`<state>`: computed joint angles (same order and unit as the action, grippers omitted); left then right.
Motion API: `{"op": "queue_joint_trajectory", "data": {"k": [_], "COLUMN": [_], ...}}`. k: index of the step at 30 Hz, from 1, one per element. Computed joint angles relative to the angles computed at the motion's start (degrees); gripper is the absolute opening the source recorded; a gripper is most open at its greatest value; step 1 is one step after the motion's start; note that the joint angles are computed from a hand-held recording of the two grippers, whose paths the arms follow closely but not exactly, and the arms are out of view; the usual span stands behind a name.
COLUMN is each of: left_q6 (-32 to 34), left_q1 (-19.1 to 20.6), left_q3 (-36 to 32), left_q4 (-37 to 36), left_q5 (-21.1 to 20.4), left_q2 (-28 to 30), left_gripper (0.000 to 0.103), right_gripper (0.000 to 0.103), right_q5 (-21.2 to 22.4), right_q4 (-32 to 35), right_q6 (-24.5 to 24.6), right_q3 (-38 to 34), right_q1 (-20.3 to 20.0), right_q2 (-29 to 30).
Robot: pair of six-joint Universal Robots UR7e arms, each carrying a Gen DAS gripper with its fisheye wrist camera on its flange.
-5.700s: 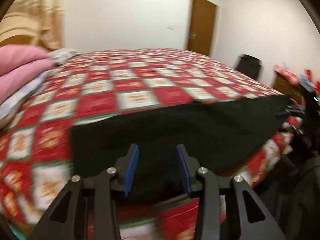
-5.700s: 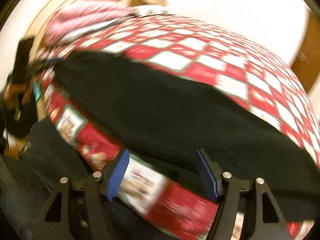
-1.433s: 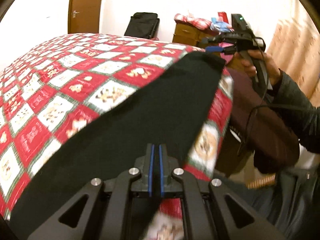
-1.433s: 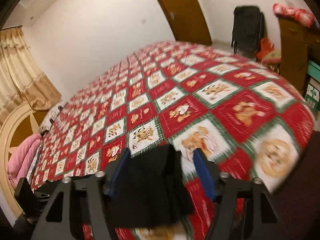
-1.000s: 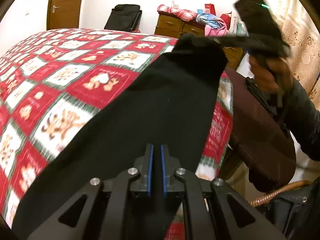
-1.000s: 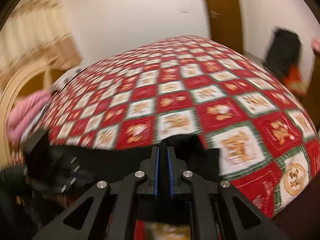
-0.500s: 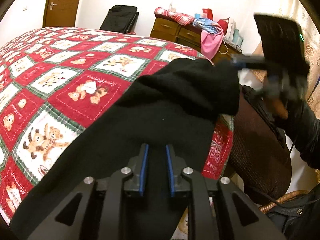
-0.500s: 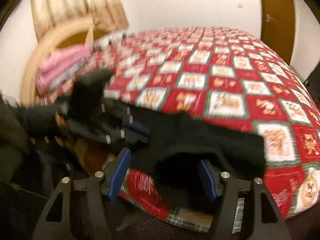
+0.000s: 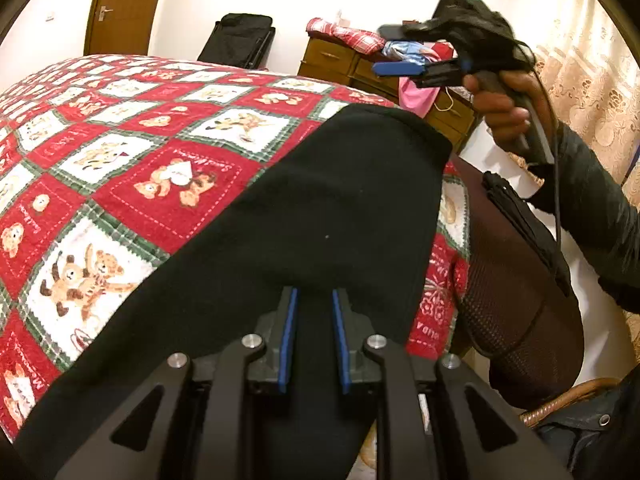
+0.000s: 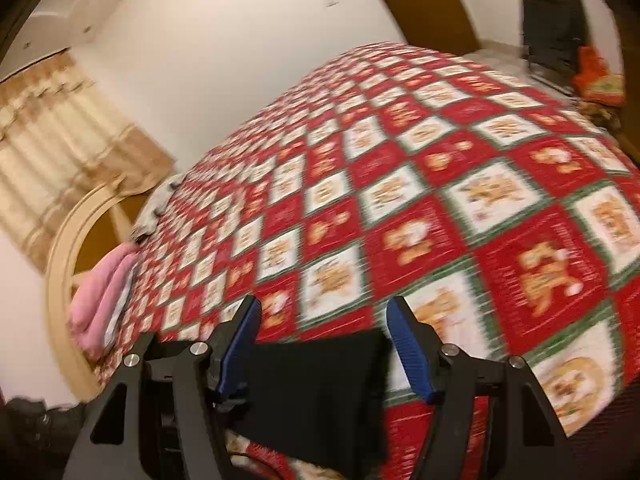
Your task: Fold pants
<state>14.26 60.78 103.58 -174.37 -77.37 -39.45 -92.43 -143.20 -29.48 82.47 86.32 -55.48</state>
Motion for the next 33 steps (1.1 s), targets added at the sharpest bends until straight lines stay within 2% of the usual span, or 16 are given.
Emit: {"op": "queue_joint_trajectory", "data": {"k": [2, 4, 5, 6, 8, 12, 15, 17, 18, 20, 22, 23, 24, 28, 30, 33], "left_q6": [-0.3, -0.4, -0.4, -0.5, -0.9, -1.0, -2.7, -2.9, -2.7, -1.9, -1.3, -1.0, -0.8, -0.5, -0.6, -0.9], "left_q1": [0.0, -0.2, -0.3, -0.4, -0.5, -0.4, 0.0, 0.0, -0.1, -0.6, -1.2, -1.3, -1.4, -1.4, -1.2, -0.7], "left_q3": [0.0, 0.0, 0.1, 0.1, -0.1, -0.8, -1.8, -2.7, -3.0, -3.8, -4.8, -5.3, -5.7, -8.0, -8.5, -8.6], "left_q4": [-0.1, -0.1, -0.5, -0.9, -1.5, -3.2, -4.5, -3.7, -3.4, -2.7, -1.6, -1.2, -0.9, 1.5, 1.9, 1.6], "left_q5": [-0.1, -0.1, -0.1, -0.1, 0.4, 0.8, 0.3, -0.1, -0.1, -0.1, 0.2, 0.1, -0.1, 0.1, 0.2, -0.4], "left_q2": [0.0, -0.3, -0.3, -0.4, -0.4, 0.2, 0.7, 1.0, 1.1, 1.6, 2.2, 2.5, 2.8, 4.2, 4.7, 4.9], "left_gripper": [0.020, 0.020, 0.020, 0.020, 0.020, 0.020, 0.020, 0.020, 0.020, 0.020, 0.020, 0.020, 0.020, 0.020, 0.020, 0.021], "right_gripper": [0.055, 0.054, 0.049, 0.038, 0.025, 0.025, 0.025, 0.025, 0.025, 0.027, 0.040, 0.052, 0.056, 0.056, 0.056, 0.056], "right_q5": [-4.9, -5.4, -5.9, -6.3, -4.5, 3.3, 0.4, -3.1, -2.3, 1.3, 4.4, 4.7, 4.3, -2.3, -0.6, 6.0], "right_q4": [-0.2, 2.8, 3.7, 4.3, 5.1, 12.3, 14.0, 12.0, 10.2, 7.3, 1.3, -0.4, -1.9, -1.6, -0.2, 0.9], "right_q6": [0.6, 1.4, 0.6, -0.2, -1.4, -7.0, -10.2, -11.5, -12.1, -10.5, -7.0, -5.2, -3.3, 1.0, 0.3, -4.6], "right_q3": [-1.2, -2.8, -3.0, -2.8, -1.6, 2.1, 6.0, 8.5, 9.7, 10.0, 9.7, 9.1, 8.6, 5.0, 5.0, 7.8], "right_q1": [0.7, 0.6, 0.9, 1.1, 1.2, 1.1, 2.2, 2.9, 2.7, 1.6, 0.2, -0.2, -0.6, -0.7, -1.3, -1.6], "right_q2": [1.5, 2.9, 3.4, 3.6, 3.0, 0.4, -0.6, -0.9, -1.6, -2.7, -3.6, -3.6, -3.4, -0.3, 0.0, -2.3]}}
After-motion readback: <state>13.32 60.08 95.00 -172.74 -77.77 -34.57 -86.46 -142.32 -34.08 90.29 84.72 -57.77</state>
